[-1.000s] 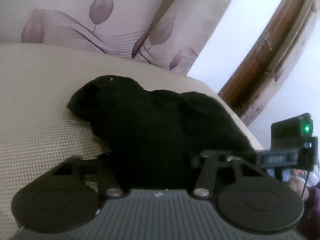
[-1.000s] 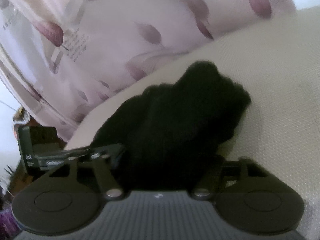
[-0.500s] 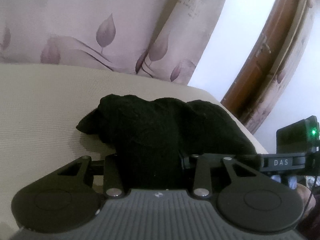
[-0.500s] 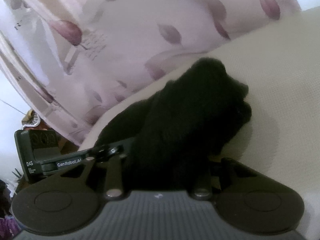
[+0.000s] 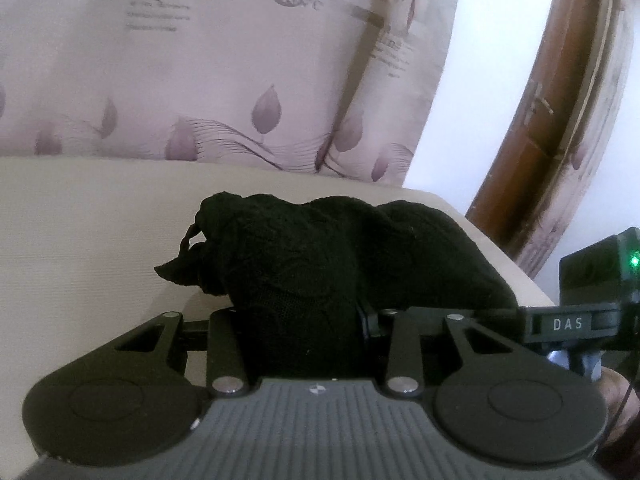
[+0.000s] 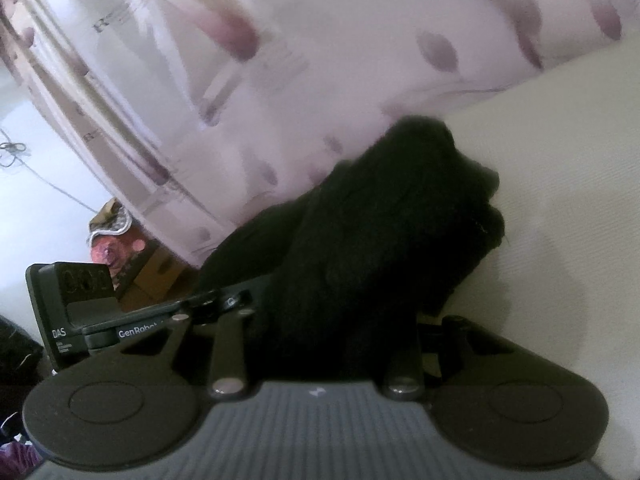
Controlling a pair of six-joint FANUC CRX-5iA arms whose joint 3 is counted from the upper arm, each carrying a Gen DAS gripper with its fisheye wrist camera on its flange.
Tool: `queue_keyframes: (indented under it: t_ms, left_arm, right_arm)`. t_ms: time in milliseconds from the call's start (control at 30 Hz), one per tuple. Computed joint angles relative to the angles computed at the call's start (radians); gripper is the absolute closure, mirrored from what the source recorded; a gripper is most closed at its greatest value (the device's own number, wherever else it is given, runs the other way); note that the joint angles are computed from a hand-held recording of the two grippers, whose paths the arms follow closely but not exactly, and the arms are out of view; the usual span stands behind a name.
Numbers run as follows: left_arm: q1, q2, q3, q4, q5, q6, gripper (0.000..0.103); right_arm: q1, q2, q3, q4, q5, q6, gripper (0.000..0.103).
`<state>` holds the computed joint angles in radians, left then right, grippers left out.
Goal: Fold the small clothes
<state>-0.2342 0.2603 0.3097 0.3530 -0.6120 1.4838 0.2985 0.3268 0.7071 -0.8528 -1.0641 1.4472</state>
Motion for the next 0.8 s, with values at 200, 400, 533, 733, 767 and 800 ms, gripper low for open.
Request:
queue_keyframes:
  t_ms: [200,400,533,733,767,800]
  left_arm:
    - [0.018,-0.091,-0.102,-0.022,0.004,0.023,0.064]
    - [0.018,-0.141,-0.161,-0.065,0.013,0.053,0.064]
    - [0.014,-0.165,-0.189,-0.094,0.021,0.074,0.064]
    - [0.003,-0.179,-0.195,-0.156,0.02,0.111,0.064]
    - [0.002,-0.179,-0.195,-0.163,0.017,0.118,0.064]
    - [0.002,-0.181,-0.2,-0.164,0.018,0.119,0.064]
  right_arm:
    - [0.047,-0.043,-0.051,0.008,0.029,-0.002,0.069]
    - [0.091,-0.075,-0.096,0.045,0.043,-0.021,0.069]
    - [0.109,-0.095,-0.122,0.063,0.048,-0.022,0.069]
    - [0.133,-0.118,-0.154,0.091,0.064,-0.017,0.069]
    - [0.137,-0.115,-0.152,0.096,0.065,-0.019,0.069]
    - [0.139,-0.117,-0.156,0.098,0.066,-0.019,0.069]
